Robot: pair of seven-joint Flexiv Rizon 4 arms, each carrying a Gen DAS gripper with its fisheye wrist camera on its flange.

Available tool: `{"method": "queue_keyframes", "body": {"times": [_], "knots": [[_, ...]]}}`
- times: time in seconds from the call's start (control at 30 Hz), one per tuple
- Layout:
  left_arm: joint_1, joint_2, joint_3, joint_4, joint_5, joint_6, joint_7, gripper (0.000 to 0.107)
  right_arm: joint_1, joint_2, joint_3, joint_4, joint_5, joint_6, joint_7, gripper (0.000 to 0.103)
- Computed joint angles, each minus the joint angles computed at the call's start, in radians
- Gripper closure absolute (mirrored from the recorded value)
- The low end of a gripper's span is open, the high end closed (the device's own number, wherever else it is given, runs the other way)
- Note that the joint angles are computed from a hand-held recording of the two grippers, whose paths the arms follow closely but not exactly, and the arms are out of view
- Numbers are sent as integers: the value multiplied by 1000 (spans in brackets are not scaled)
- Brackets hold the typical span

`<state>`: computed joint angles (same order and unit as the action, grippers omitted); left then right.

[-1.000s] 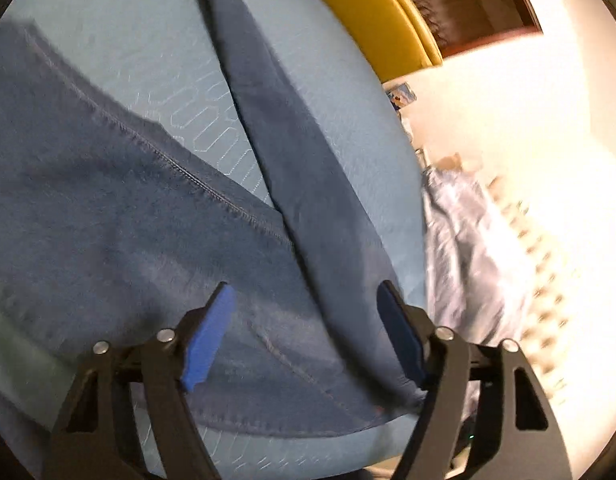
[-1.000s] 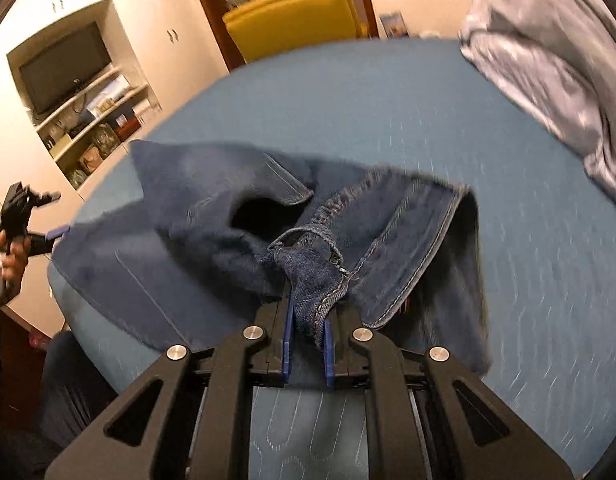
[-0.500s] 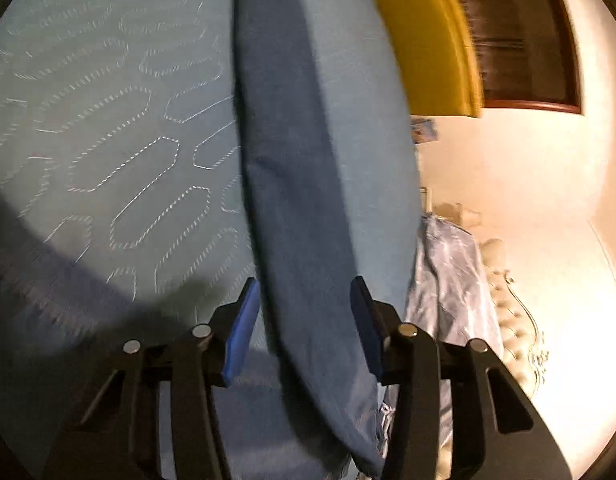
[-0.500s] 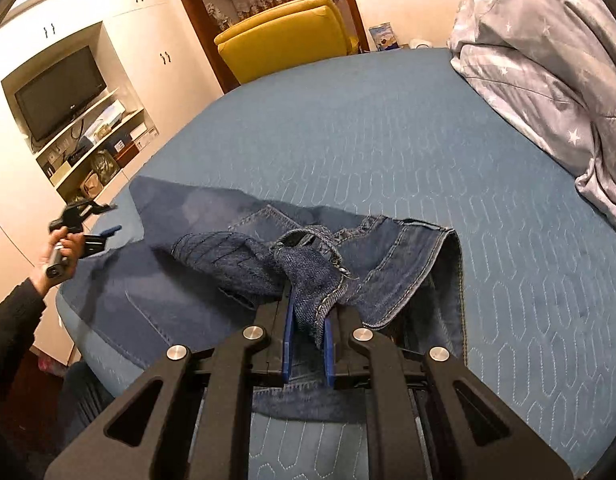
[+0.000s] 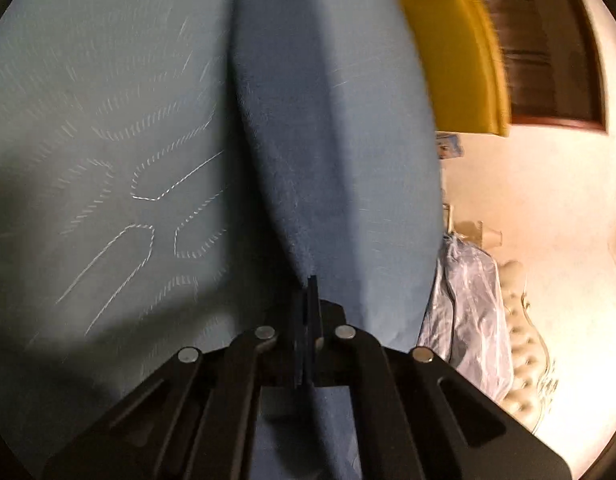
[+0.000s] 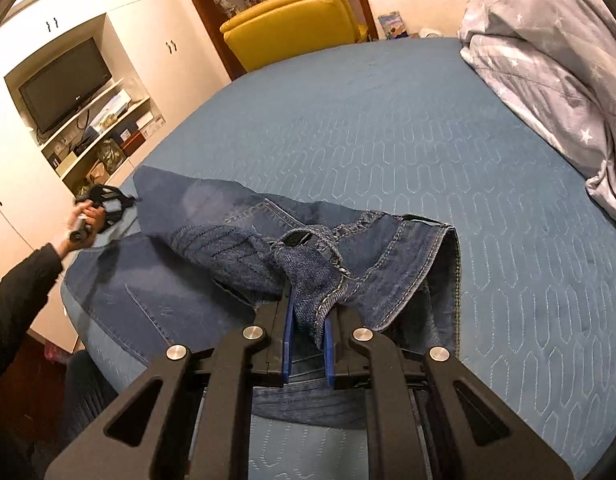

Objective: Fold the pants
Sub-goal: 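Grasp the jeans leg hem with the left gripper while the right gripper holds the waistband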

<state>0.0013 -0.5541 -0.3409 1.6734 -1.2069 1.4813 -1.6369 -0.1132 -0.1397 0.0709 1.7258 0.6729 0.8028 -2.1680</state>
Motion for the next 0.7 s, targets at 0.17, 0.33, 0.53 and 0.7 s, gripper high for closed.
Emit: {"method": "queue_keyframes", "body": {"times": [0.17, 0.33, 0.53, 0.7], "knots": [[45, 306, -167, 358, 113, 255, -144, 106, -31, -23, -25, -1, -19, -51, 51, 77], [363, 456, -528, 691, 447, 324, -584, 106, -75, -25, -43, 61, -1, -70, 203, 46], [729, 395, -873, 807, 729, 474, -854, 106, -116, 22, -54, 124, 174, -101, 310, 45], [701, 355, -845, 784, 728, 494, -801, 106, -79, 4, -44, 123, 185, -40, 397, 38]]}}
